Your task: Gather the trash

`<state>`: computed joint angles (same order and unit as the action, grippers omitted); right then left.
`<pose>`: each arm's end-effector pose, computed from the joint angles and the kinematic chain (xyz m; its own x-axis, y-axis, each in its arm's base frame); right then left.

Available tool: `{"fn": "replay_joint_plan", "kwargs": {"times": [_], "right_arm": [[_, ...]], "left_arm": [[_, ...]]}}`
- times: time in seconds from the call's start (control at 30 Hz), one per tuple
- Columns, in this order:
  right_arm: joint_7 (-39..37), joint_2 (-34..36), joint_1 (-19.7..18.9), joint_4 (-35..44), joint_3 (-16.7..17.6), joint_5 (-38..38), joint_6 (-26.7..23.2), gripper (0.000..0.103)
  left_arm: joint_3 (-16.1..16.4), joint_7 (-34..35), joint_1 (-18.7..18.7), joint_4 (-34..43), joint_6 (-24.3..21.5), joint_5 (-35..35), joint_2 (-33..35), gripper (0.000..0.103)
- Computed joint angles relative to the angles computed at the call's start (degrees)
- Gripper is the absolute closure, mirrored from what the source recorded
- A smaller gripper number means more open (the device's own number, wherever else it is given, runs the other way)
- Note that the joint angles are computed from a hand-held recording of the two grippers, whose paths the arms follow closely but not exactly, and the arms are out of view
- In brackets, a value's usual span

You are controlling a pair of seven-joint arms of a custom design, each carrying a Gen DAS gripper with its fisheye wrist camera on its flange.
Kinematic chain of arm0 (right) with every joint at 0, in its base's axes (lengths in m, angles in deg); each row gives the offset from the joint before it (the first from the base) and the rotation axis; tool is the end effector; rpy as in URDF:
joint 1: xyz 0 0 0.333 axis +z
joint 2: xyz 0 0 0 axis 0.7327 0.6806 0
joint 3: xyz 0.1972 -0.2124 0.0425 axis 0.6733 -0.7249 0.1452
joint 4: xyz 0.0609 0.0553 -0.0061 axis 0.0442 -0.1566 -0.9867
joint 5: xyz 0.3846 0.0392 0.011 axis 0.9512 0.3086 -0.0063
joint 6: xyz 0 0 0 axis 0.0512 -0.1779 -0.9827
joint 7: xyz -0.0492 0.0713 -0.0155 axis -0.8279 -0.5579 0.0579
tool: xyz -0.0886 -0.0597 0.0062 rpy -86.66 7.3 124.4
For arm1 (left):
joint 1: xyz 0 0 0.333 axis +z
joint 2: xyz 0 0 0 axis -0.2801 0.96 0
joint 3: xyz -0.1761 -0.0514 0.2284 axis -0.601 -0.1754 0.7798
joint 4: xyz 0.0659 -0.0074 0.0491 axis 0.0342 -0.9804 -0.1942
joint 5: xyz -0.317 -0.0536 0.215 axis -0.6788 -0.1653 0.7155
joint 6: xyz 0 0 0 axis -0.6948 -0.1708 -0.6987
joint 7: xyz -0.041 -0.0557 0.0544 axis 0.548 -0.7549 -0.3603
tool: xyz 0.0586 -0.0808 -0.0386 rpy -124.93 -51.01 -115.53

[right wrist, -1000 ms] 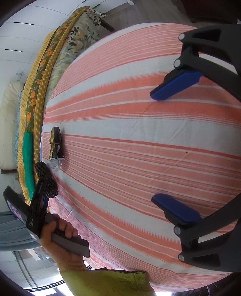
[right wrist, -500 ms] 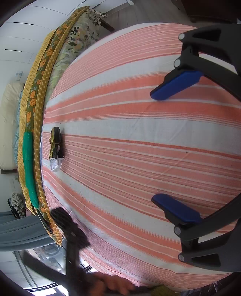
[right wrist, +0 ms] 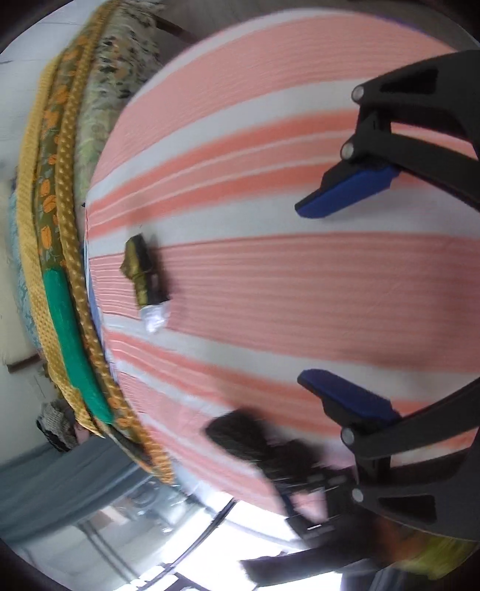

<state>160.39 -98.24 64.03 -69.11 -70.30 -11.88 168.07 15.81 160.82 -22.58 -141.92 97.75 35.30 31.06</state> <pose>0.4174 0.2792 0.4867 -0.3038 -0.8786 -0.3684 -0.7699 0.4542 -0.4483 0.5112 -0.0518 0.4066 -0.5356 -0.8445 -0.0029 -0.6835 0.4355 -0.5857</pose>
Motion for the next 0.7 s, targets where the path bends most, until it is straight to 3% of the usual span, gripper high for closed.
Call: {"fn": "replay_joint_plan", "kwargs": {"times": [0.13, 0.27, 0.33, 0.43, 0.5, 0.57, 0.7], "right_arm": [[3.01, 8.83, -2.7, 7.24, -3.18, 0.6, 3.85, 0.025], [3.56, 16.61, -1.7, 14.76, -7.17, 3.92, 4.6, 0.025], [5.27, 19.82, -0.34, 19.23, -8.7, 1.89, 1.55, 0.024], [6.91, 24.59, 3.01, 27.82, -10.89, -6.04, -9.22, 0.028], [6.69, 26.17, 5.61, 31.36, -11.86, -11.16, -16.99, 0.053], [6.05, 24.53, 6.59, 28.8, -12.39, -14.08, -15.88, 0.065], [2.54, 15.67, 6.29, 17.92, -11.08, -16.6, -10.84, 0.067]], "left_arm": [[-0.64, -1.71, 0.27, -0.4, 1.24, 1.98, 0.17, 0.007], [-0.27, -2.21, 0.2, 0.04, 0.57, 1.96, 0.47, 0.006], [-0.28, -2.24, 0.23, 0.11, 0.61, 2.02, 0.57, 0.005], [-0.32, -2.24, 0.25, 0.09, 0.64, 2.02, 0.56, 0.005], [-0.31, -2.18, 0.25, 0.11, 0.64, 1.94, 0.62, 0.005], [-0.32, -2.12, 0.27, 0.12, 0.65, 1.88, 0.65, 0.005], [-0.36, -2.12, 0.29, 0.08, 0.68, 1.86, 0.63, 0.005]]}}
